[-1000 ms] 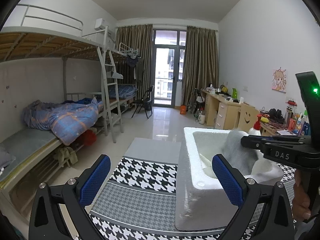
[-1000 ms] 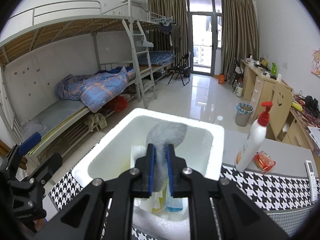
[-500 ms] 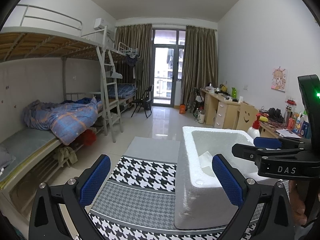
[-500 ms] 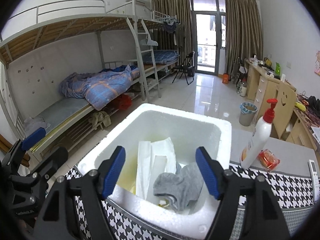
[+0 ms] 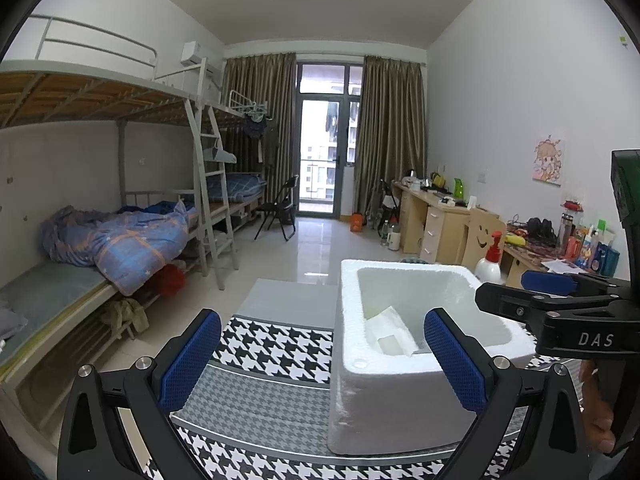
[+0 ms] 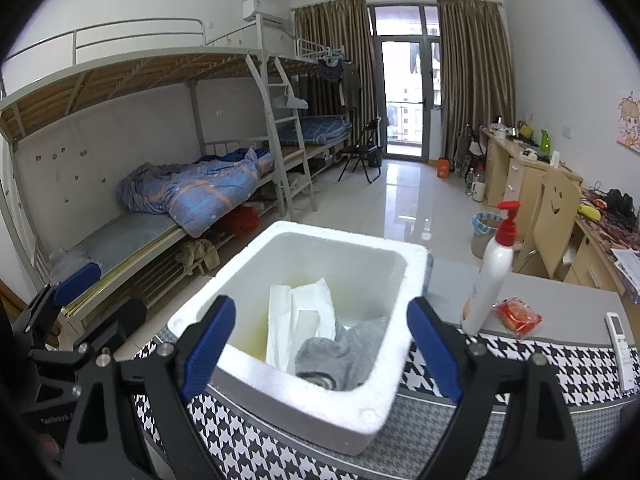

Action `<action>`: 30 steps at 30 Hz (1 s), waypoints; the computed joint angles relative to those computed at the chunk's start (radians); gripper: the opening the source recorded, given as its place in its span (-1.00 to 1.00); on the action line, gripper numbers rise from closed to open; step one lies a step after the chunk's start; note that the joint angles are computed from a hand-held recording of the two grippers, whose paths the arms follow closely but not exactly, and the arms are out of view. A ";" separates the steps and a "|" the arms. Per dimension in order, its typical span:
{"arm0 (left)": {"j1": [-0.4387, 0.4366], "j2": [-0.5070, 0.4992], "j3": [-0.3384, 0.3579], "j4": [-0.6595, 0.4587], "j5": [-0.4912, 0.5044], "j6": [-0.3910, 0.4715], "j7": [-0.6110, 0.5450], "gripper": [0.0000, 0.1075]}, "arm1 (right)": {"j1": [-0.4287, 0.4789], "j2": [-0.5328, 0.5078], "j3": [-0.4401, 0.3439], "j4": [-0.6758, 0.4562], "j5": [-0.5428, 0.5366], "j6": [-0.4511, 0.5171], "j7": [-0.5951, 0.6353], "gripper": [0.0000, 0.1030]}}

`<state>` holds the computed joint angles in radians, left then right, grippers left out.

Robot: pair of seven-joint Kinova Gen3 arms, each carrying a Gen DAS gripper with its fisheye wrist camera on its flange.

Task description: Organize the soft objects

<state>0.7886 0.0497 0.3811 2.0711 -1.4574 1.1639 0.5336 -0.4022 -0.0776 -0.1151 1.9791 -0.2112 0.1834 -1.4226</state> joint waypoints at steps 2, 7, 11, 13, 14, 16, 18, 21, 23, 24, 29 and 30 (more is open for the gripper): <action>0.010 0.004 0.007 -0.008 -0.002 0.006 -0.003 0.89 | -0.021 -0.015 0.029 0.014 -0.037 -0.007 0.033 0.75; 0.037 0.019 0.015 -0.034 -0.005 0.028 -0.024 0.89 | -0.056 -0.055 0.077 0.057 -0.081 -0.037 0.091 0.76; 0.063 0.033 0.018 -0.052 -0.006 0.047 -0.034 0.89 | -0.123 -0.080 0.153 0.083 -0.108 -0.053 0.123 0.84; 0.075 0.040 0.016 -0.062 -0.009 0.051 -0.041 0.89 | -0.132 -0.094 0.169 0.096 -0.104 -0.060 0.124 0.85; 0.080 0.042 0.016 -0.067 -0.010 0.053 -0.046 0.89 | -0.136 -0.103 0.176 0.104 -0.100 -0.064 0.122 0.85; 0.093 0.048 0.016 -0.077 -0.012 0.059 -0.051 0.89 | -0.152 -0.121 0.195 0.122 -0.091 -0.077 0.119 0.85; 0.105 0.054 0.016 -0.086 -0.017 0.061 -0.055 0.89 | -0.146 -0.137 0.192 0.140 -0.070 -0.092 0.101 0.86; 0.121 0.060 0.015 -0.100 -0.023 0.064 -0.065 0.89 | -0.102 -0.157 0.159 0.161 -0.027 -0.110 0.055 0.86; 0.137 0.069 0.017 -0.110 -0.029 0.078 -0.067 0.89 | -0.121 -0.176 0.182 0.176 -0.007 -0.117 0.033 0.86; 0.144 0.074 0.016 -0.118 -0.031 0.085 -0.069 0.89 | -0.135 -0.184 0.199 0.183 0.002 -0.120 0.024 0.86; 0.176 0.086 0.013 -0.132 -0.044 0.105 -0.065 0.89 | -0.138 -0.215 0.216 0.214 0.054 -0.139 -0.027 0.89; 0.181 0.087 0.013 -0.131 -0.047 0.106 -0.059 0.89 | -0.137 -0.224 0.216 0.225 0.063 -0.147 -0.037 0.91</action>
